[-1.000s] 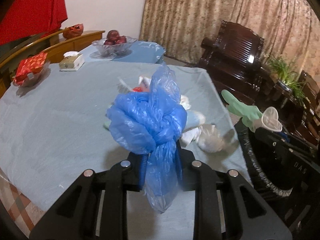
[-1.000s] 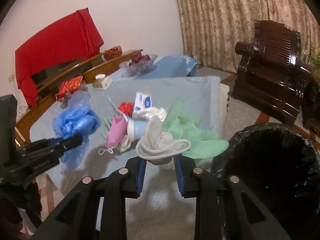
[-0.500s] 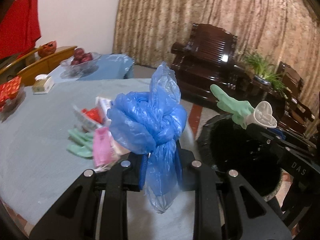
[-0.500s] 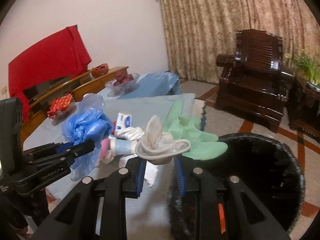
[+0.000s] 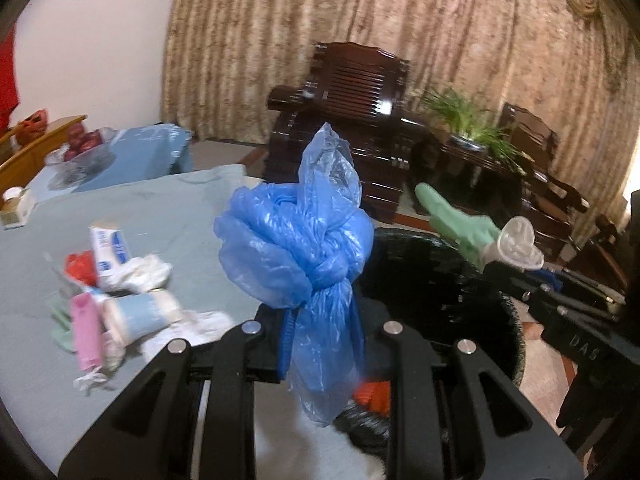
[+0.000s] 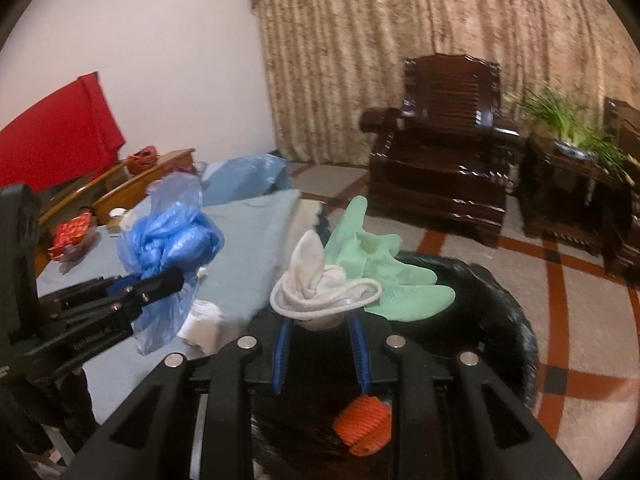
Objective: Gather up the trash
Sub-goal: 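Move both tools over the bin and release the bag, tissue and glove, then return both tools to the table and grasp the paper cup with the right tool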
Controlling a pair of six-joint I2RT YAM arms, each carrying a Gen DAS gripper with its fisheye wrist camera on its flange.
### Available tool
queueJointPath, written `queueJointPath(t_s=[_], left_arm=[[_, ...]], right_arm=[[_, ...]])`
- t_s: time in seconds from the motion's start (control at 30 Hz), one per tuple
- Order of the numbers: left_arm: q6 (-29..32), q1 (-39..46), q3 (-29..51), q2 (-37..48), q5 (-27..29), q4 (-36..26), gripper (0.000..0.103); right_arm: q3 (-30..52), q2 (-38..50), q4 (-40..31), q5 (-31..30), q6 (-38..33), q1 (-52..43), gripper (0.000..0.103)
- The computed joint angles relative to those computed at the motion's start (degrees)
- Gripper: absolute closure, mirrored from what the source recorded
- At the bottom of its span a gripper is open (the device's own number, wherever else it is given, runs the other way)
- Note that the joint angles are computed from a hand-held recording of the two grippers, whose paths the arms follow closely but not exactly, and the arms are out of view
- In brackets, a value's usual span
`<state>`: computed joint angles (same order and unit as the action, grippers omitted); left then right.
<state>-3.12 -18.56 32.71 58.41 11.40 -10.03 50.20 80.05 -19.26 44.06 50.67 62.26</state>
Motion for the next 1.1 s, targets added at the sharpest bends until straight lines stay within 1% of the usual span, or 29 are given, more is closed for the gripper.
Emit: queueJointPath(t_s=[0.03, 0.1, 0.2, 0.33, 0.47, 0.57, 0.6, 0.67, 0.7, 0.73, 0.8, 0.83, 0.9, 0.93, 0.97, 1.0, 1.03, 1.1], left_arm=[[-0.6, -1.8, 0.2, 1.7, -0.7, 1.2, 0.080], [-0.7, -2.8, 0.4, 3.9, -0.1, 2.8, 0.080], [-1.7, -6.0, 0.9, 8.0, -1.7, 6.0, 0.080], [-2.5, -9.2, 1.8, 13.3, -3.2, 9.4, 0.080], [-3.0, -12.3, 3.6, 18.4, -4.6, 11.6, 0.080], [-3.0, -13.8, 4.8, 21.7, -4.4, 12.6, 0.080], [-3.0, -13.8, 5.1, 22.6, -3.8, 12.7, 0.078], [-3.2, -14.0, 5.7, 24.0, -2.9, 12.8, 0.071], [-3.1, -13.9, 5.6, 24.2, -2.2, 12.8, 0.061], [-3.1, -13.6, 5.4, 24.3, -1.3, 13.0, 0.052], [-3.0, -13.1, 5.0, 24.3, -1.0, 13.3, 0.046], [-3.0, -12.6, 4.7, 23.8, -0.5, 13.2, 0.041], [-3.3, -11.8, 4.6, 23.0, -0.4, 12.8, 0.036], [-3.3, -11.0, 4.2, 21.9, -0.1, 12.4, 0.033], [-3.3, -10.2, 4.0, 21.3, 0.2, 12.2, 0.031], [-3.2, -9.3, 3.6, 20.2, 0.4, 11.8, 0.025], [-2.8, -8.0, 3.0, 18.4, 0.6, 11.0, 0.021], [-2.0, -5.8, 2.0, 15.2, 0.9, 9.6, 0.019]], right_arm=[[-0.6, -0.3, -0.4, -0.2, 0.8, -0.2, 0.077], [-2.6, -1.2, -0.9, -0.6, 2.6, -0.5, 0.077], [-6.2, -2.3, -0.7, -1.8, 4.9, -1.4, 0.077], [-8.9, -3.1, -0.2, -3.2, 6.4, -2.8, 0.077], [-11.6, -4.4, 0.2, -4.2, 7.2, -4.2, 0.076], [-13.0, -4.9, 0.3, -5.1, 7.9, -4.9, 0.075], [-13.4, -5.2, 0.1, -5.1, 8.3, -4.8, 0.073], [-13.9, -5.7, -1.1, -4.7, 9.6, -4.5, 0.071], [-14.2, -6.0, -1.1, -4.8, 9.5, -4.6, 0.066], [-14.4, -6.4, -1.8, -4.3, 10.0, -4.3, 0.064], [-14.1, -6.8, -3.5, -3.0, 11.2, -3.8, 0.053], [-14.2, -7.2, -4.1, -2.5, 11.7, -3.7, 0.049], [-13.8, -7.4, -5.8, -1.3, 13.2, -3.3, 0.031], [-13.7, -7.5, -6.5, -0.8, 14.0, -3.0, 0.025], [-13.5, -7.6, -6.9, -0.2, 14.5, -2.8, 0.015], [-13.7, -7.8, -6.8, 0.1, 14.5, -2.8, 0.011], [-13.4, -7.7, -7.1, 0.7, 14.9, -2.3, 0.009], [-12.5, -7.3, -6.9, 1.0, 14.8, -2.0, 0.006]])
